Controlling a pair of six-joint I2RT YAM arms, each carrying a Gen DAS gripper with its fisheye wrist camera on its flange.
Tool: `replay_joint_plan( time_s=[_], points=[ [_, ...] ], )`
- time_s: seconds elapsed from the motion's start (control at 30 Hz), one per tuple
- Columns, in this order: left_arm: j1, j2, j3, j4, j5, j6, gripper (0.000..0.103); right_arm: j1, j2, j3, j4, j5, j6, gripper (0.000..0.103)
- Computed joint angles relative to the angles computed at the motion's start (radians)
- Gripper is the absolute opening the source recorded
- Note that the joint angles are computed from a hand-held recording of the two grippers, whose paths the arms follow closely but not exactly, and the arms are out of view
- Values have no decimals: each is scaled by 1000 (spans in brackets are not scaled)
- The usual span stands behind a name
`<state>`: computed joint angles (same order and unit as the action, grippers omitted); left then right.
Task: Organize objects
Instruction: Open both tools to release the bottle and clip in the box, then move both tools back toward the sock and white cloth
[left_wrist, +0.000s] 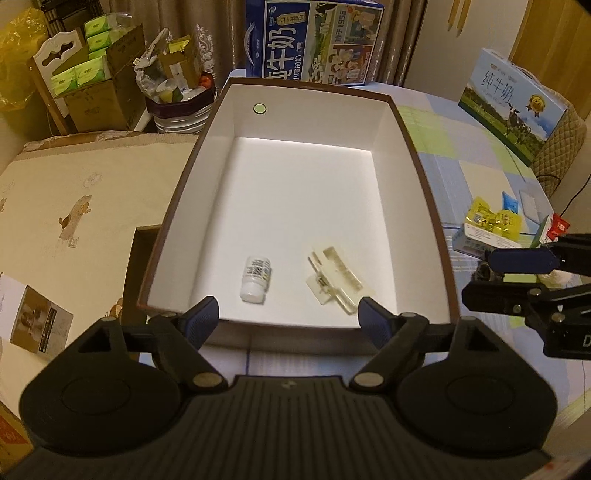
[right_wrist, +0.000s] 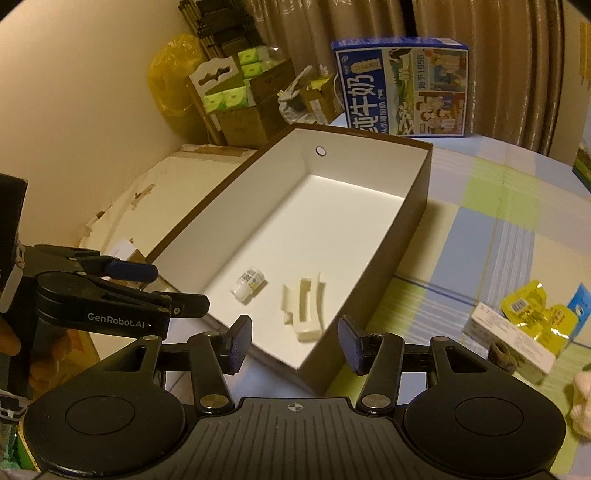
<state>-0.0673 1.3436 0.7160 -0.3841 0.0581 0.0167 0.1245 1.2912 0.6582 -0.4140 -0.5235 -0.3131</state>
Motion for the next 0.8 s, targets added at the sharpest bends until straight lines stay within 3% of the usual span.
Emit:
replay_joint_plan(
  time_s=[0.33, 0.8],
  points=[
    [-117, -120, -68, -60, -58, -94, 80, -133, -66, -20, -156, -95, -134, 50],
    [-392, -153, -76, -118, -201, -324, 80, -418, -37, 34, -402, -187, -463, 50]
  ],
)
